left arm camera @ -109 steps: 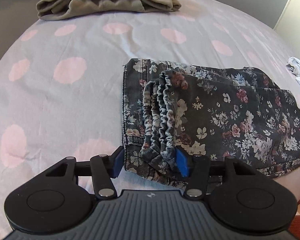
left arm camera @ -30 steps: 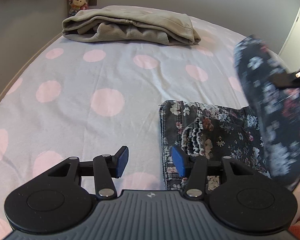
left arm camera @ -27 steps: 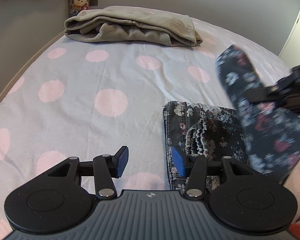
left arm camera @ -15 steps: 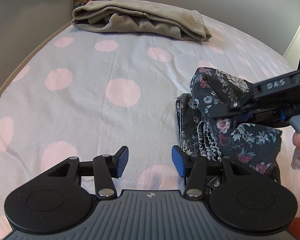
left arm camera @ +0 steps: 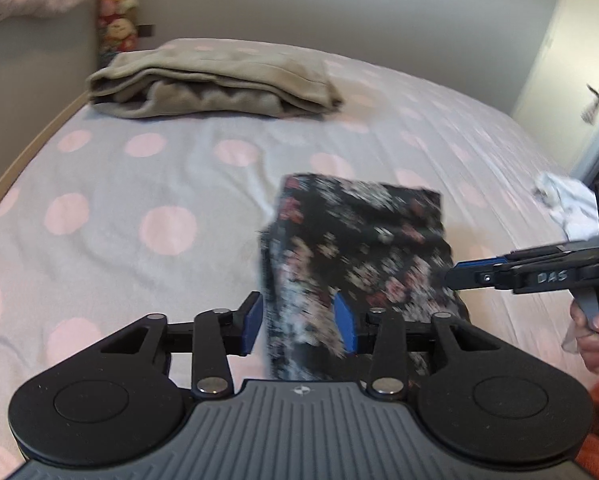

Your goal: Fold clothes

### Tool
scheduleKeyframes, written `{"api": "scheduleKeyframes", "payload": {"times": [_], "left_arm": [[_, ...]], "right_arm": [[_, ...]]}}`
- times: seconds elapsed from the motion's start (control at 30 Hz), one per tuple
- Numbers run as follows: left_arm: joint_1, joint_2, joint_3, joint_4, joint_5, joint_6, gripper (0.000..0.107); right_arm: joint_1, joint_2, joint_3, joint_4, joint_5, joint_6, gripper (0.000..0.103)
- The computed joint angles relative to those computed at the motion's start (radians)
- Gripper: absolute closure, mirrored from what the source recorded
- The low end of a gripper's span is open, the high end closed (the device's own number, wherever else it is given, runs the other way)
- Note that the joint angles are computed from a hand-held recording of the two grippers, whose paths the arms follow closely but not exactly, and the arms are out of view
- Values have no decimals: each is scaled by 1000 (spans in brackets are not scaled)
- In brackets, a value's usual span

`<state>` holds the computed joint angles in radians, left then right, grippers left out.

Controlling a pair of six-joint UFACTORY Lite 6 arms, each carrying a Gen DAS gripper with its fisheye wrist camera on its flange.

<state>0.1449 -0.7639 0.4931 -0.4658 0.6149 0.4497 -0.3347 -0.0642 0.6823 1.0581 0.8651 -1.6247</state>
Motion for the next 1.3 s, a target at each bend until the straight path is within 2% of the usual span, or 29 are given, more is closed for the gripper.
{"api": "scheduleKeyframes", "payload": {"times": [0.07,0.2,0.23,0.33,0.43,0.53,0.67,0.73,0.83,0.97,1.07,1.17,1.3], "left_arm": [[-86,8,-31,74,-37,-79,82],[-166,91,-95,245,-149,-249,84],[-147,120,-104,225,-170,-231,84],[-54,204,-138,32,-237,-24,83],[-34,258,-163,-86,-306,91,79],[-5,278,-133,-104,-272,89,76],[-48,191,-78,143,-174,-140,76],[-61,147,-49,176,-140,-153,76],[-109,188,34,234,-173,-206,76],[-180,392,189,274,-285,-274,76],[-184,575,306,195,-345,-205,76],[-163,725,393,27,-380,-52,77],[-134,895,472,-64,-406,43,79]], "right_arm": [[-82,-13,-58,-20,5,-118,83],[-125,56,-108,6,-36,-235,84],[-119,77,-114,26,-56,-256,84],[-99,153,-113,90,-104,-318,87],[-97,220,-113,168,-119,-419,87],[-111,229,-84,128,-93,-380,88],[-189,213,-25,38,27,-284,85],[-216,191,6,55,64,-278,83],[-203,206,93,118,69,-253,83],[-122,297,259,176,41,-182,83],[-54,397,375,221,1,-149,83],[-2,509,492,226,-21,-100,83],[56,660,614,207,-71,-60,85]]}}
